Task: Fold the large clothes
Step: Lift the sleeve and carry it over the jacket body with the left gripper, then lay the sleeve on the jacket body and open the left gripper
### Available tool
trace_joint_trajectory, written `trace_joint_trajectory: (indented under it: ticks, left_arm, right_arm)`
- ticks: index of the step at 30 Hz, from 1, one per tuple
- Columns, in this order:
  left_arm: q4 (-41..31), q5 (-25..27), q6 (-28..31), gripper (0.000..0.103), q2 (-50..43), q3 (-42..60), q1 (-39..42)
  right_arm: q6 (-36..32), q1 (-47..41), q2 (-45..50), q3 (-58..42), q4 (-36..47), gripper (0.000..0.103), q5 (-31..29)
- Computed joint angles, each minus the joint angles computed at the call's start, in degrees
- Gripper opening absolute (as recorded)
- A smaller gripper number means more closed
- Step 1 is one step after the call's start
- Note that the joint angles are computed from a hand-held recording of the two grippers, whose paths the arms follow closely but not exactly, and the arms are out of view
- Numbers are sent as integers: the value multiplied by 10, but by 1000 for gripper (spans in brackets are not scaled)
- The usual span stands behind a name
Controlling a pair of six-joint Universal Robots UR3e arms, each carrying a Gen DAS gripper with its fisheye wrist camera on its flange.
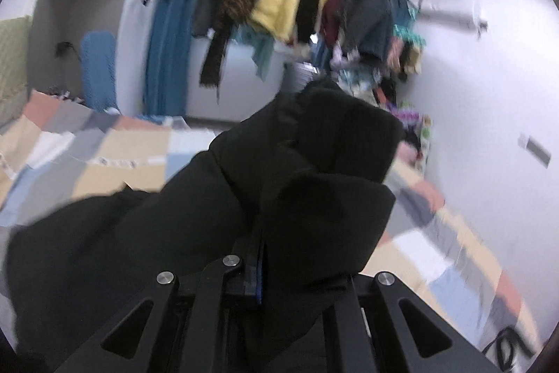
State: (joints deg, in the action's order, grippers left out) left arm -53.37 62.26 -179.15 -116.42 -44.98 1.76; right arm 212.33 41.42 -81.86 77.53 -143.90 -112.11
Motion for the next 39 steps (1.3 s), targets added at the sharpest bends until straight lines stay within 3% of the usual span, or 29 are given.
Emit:
trace_joint_trajectory:
  ticks: [9,14,19,21,23,25,28,32,39]
  left_arm:
    - [124,73,11,9,-87,-107,-80]
    - [85,81,7,9,-117,-53,-91]
    - [109,73,-36,9,-70,-106,-83]
    - [116,94,-35,11,-44,-132,-88]
    - [98,138,-10,17,-23,-141,-102]
    - [93,173,13,38,0,-162,-111]
    - [121,184,34,62,65,-244,-104]
    - [117,172,36,63,147,-318,-76]
    - [68,136,53,63,304,-400,11]
  right_arm:
    - [14,-52,-17,64,-32,103,57]
    - [19,-65,-16,79,-47,103,75]
    - [24,-53,-19,81,-37,103,53]
    - [30,-50,-31,91,-37,103,46]
    - [33,-46,-40,99,-43,103,34]
    - [35,-39,-41,96,-40,103,20]
    - [32,-27,-36,83,-27,103,4]
    - [8,2,-9,44,-10,103,-45]
    - [-42,30,5,24,-43,103,-69]
